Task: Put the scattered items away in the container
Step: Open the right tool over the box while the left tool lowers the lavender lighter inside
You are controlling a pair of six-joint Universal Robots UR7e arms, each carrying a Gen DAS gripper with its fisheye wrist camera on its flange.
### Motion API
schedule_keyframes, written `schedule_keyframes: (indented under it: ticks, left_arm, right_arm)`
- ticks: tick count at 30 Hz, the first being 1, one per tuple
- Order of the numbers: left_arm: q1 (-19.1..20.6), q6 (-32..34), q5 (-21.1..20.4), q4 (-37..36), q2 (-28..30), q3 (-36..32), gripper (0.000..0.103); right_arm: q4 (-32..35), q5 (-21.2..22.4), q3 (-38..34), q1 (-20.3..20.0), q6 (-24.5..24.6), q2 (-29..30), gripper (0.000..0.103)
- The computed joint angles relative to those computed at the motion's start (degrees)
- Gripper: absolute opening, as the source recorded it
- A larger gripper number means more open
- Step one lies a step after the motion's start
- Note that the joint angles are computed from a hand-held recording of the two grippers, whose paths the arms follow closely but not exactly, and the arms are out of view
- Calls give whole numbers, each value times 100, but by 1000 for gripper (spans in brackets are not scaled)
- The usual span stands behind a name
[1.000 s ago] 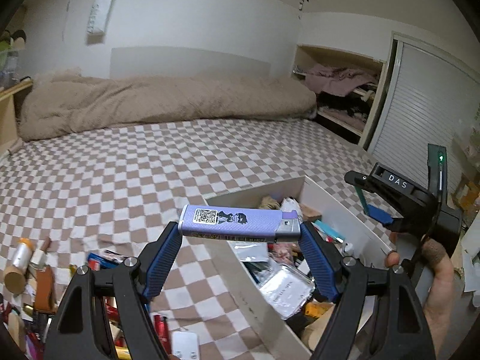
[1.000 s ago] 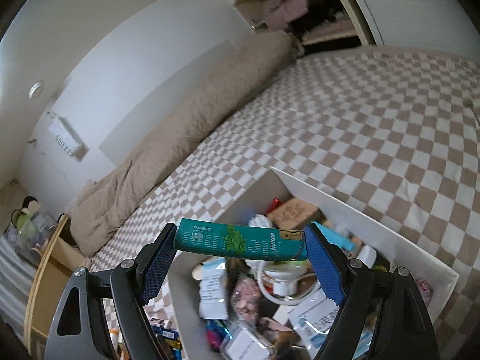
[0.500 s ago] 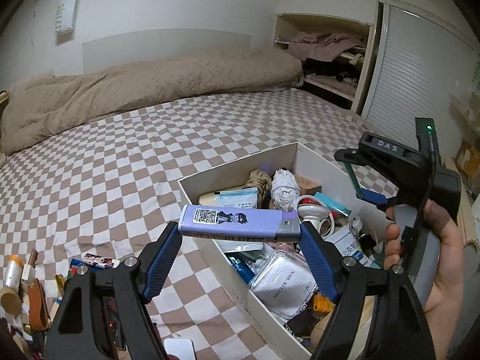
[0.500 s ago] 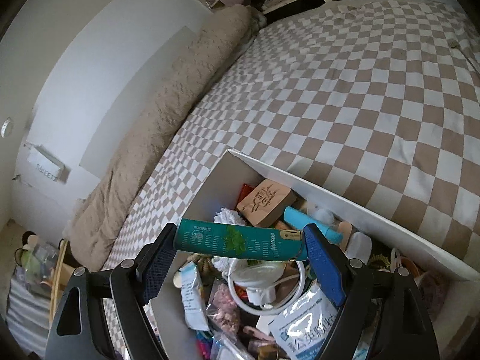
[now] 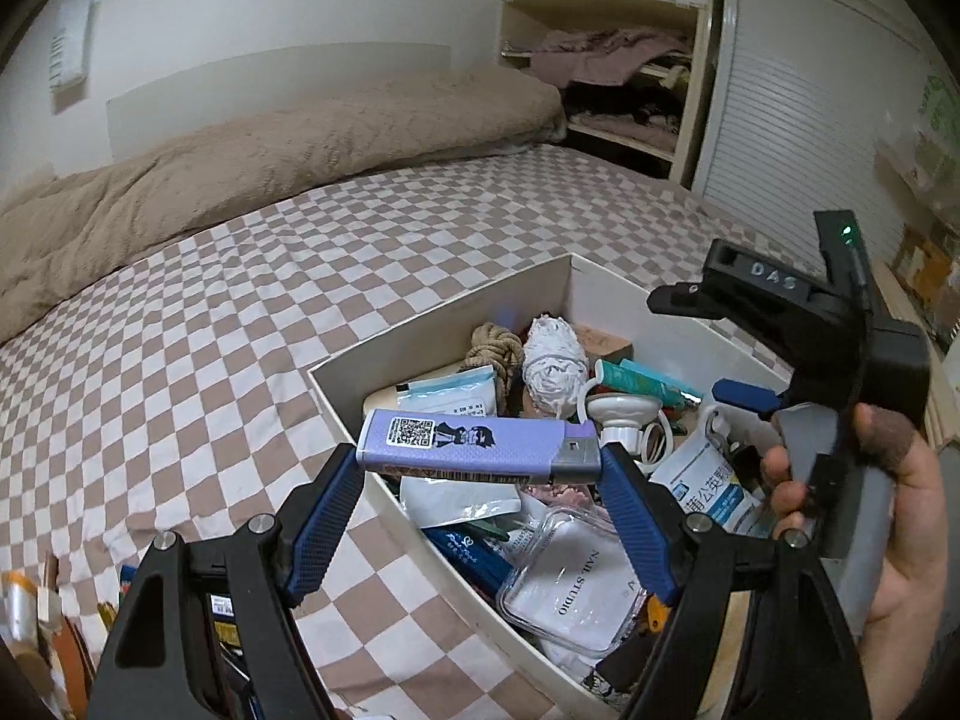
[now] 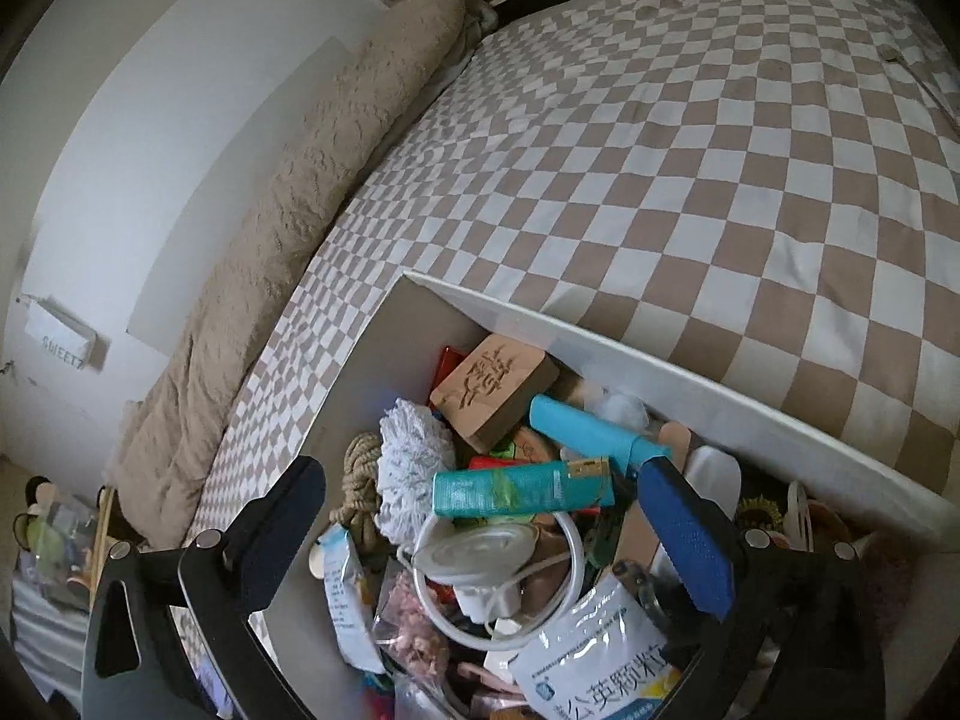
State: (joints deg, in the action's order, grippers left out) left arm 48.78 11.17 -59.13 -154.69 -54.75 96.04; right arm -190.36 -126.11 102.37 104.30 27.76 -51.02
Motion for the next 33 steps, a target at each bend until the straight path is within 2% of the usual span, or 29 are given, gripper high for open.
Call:
schedule_keyframes:
  ticks: [7, 9, 16, 19, 22, 25, 33]
  left_arm:
    - [143, 587, -370, 613, 13, -197, 80]
    - [143, 785, -338, 798, 4, -202, 80]
    - [98, 1611, -258, 1185, -45, -142, 80]
    - [71, 1806, -106, 1320, -24, -147, 80]
    - [80, 1925, -114, 1576, -11, -205, 80]
    - [71, 2117, -56, 1702, 26, -230, 80]
    - [5, 2597, 52, 2070, -17, -222, 80]
  right_arm:
    - [130, -408, -59, 260, -422, 9, 103]
    - [102, -597, -61, 359, -543, 36, 103]
    - [75, -861, 10, 499, -1021, 109, 103]
    - [16, -815, 80, 467, -1188, 98, 103]
    - [58, -861, 128, 429, -1119, 85, 103]
    - [-20, -700, 223, 379, -1008, 14, 103]
    - [-89, -561, 271, 401, -1079, -2, 103]
